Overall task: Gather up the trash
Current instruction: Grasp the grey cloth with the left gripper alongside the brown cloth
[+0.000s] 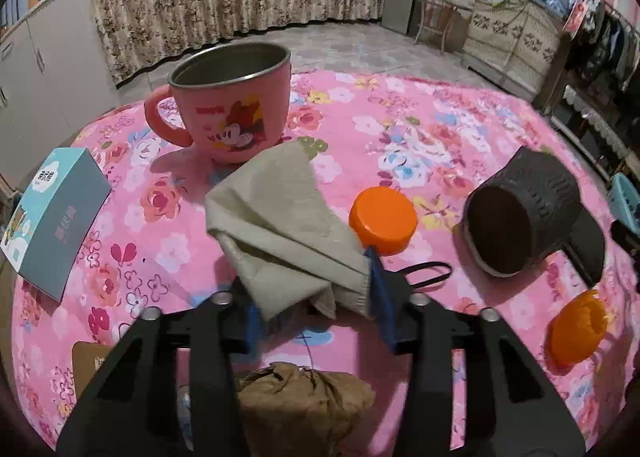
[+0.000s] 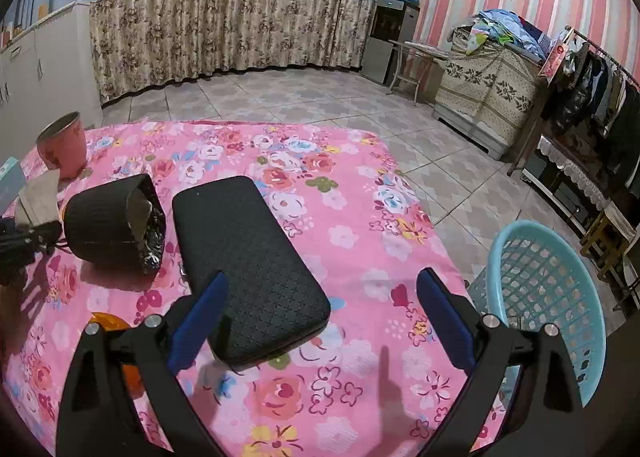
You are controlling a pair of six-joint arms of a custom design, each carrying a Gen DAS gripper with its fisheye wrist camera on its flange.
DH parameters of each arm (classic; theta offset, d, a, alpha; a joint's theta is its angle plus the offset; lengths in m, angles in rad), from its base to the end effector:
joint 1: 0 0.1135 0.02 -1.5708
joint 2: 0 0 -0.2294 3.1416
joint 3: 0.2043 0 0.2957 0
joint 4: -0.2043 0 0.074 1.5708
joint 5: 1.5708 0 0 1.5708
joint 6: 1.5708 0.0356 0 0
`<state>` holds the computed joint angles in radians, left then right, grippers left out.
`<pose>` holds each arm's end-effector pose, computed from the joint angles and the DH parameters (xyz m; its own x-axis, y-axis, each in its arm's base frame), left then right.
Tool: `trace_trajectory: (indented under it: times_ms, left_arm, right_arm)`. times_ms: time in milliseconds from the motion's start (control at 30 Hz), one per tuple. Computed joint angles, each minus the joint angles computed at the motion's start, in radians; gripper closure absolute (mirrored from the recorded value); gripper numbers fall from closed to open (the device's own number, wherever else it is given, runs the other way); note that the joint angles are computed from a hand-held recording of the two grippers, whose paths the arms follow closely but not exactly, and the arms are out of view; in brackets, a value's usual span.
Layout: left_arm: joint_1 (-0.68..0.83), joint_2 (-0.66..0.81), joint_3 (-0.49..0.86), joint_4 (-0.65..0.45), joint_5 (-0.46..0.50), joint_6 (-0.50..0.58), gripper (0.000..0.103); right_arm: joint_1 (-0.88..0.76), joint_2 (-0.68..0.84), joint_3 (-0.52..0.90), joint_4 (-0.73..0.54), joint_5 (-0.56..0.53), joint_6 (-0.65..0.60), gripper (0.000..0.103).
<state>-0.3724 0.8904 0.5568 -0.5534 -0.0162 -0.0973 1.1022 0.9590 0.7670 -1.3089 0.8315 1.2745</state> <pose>0.2220 -0.0861 0.1687 -0.7530 0.1899 -0.6300 0.2825 0.9580 -0.0489 0.1096 0.1583 0.2072 -0.6842 0.0752 -0.7254 0.2622 0.9535 -0.1484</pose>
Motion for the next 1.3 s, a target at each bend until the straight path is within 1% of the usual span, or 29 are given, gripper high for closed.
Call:
trace_trajectory:
  times_ms: [133, 200, 367, 400, 500, 567, 600, 667, 800, 867, 933, 1000, 1067, 1167, 1300]
  left_arm:
    - [-0.005, -0.076, -0.008, -0.036, -0.025, 0.008, 0.065]
    - [-0.01, -0.126, 0.002, -0.077, -0.032, 0.013, 0.065]
    - [-0.041, -0.295, 0.013, -0.252, -0.057, 0.038, 0.065]
    - [-0.069, -0.345, -0.002, -0.295, -0.088, 0.033, 0.065]
    - [-0.098, -0.44, -0.051, -0.338, -0.151, 0.056, 0.064]
    - [-0.101, -0.455, -0.078, -0.335, -0.174, 0.056, 0.062]
    - [-0.105, -0.444, -0.078, -0.327, -0.185, 0.048, 0.058]
    - [-0.065, -0.432, -0.098, -0.302, -0.176, 0.06, 0.054]
    - [-0.009, -0.374, -0.106, -0.25, -0.148, 0.082, 0.054]
    - [0.019, -0.343, -0.104, -0.237, -0.105, 0.089, 0.054]
    - [0.066, -0.279, -0.093, -0.229, -0.022, 0.095, 0.058]
    - [0.069, -0.276, -0.103, -0.214, -0.019, 0.098, 0.062]
    - [0.071, -0.286, -0.1, -0.217, -0.001, 0.108, 0.064]
    - [0.061, -0.306, -0.102, -0.22, 0.005, 0.109, 0.065]
    - [0.019, -0.354, -0.094, -0.232, -0.008, 0.078, 0.065]
  right_arm:
    - [0.003, 0.001, 0.001, -0.006, 0.007, 0.006, 0.01]
    - [0.008, -0.01, -0.005, -0.017, 0.009, 0.015, 0.01]
    - [0.02, -0.06, -0.021, -0.056, 0.015, 0.032, 0.01]
    - [0.022, -0.061, -0.022, -0.059, 0.014, 0.034, 0.01]
    - [0.036, -0.078, -0.025, -0.086, 0.013, 0.048, 0.01]
    - [0.04, -0.084, -0.027, -0.092, 0.014, 0.055, 0.01]
    - [0.045, -0.087, -0.029, -0.095, 0.016, 0.06, 0.01]
    - [0.061, -0.094, -0.032, -0.113, 0.019, 0.082, 0.01]
    - [0.076, -0.088, -0.032, -0.123, 0.022, 0.093, 0.01]
    - [0.077, -0.081, -0.029, -0.121, 0.022, 0.089, 0.01]
    - [0.074, -0.078, -0.027, -0.11, 0.02, 0.078, 0.01]
    - [0.069, -0.064, -0.018, -0.094, 0.021, 0.062, 0.01]
    - [0.07, -0.052, -0.009, -0.087, 0.024, 0.054, 0.01]
    - [0.068, -0.047, -0.004, -0.078, 0.027, 0.042, 0.01]
    - [0.069, -0.041, -0.001, -0.077, 0.028, 0.043, 0.01]
